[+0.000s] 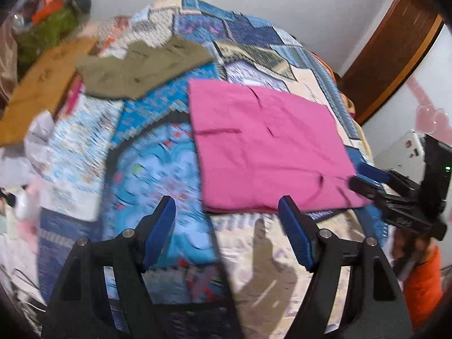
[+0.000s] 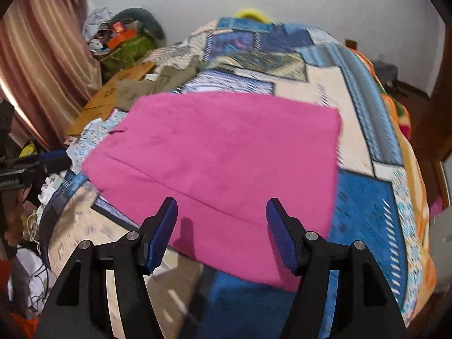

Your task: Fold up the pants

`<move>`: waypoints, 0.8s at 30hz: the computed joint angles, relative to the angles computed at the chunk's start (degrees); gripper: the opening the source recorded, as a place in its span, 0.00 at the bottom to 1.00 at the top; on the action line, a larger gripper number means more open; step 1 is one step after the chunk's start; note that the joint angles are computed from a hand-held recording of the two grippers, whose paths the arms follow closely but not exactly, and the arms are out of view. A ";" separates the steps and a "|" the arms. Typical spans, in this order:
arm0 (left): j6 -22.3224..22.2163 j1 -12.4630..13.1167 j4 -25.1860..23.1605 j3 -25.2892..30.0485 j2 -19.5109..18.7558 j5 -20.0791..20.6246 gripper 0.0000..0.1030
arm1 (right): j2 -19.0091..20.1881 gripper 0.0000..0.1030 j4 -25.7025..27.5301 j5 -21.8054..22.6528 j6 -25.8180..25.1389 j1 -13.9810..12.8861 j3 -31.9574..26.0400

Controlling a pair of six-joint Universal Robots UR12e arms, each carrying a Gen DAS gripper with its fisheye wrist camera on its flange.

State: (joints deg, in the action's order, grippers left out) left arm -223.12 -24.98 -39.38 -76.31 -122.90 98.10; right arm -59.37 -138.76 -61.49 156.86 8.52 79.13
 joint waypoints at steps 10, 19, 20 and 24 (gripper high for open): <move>-4.47 0.96 6.14 -1.88 -1.00 -9.59 0.73 | 1.35 0.59 -0.73 0.02 0.10 0.90 0.40; -8.47 2.74 10.96 -0.16 -3.06 -13.44 0.49 | 1.42 0.60 -0.89 1.51 0.25 0.63 0.60; -8.68 2.98 10.45 0.29 -3.26 -13.77 0.32 | 1.42 0.60 -0.99 1.71 0.33 0.59 0.66; -9.62 3.66 9.61 0.73 -3.50 -14.24 0.22 | 1.39 0.60 -1.24 1.87 0.53 0.48 0.80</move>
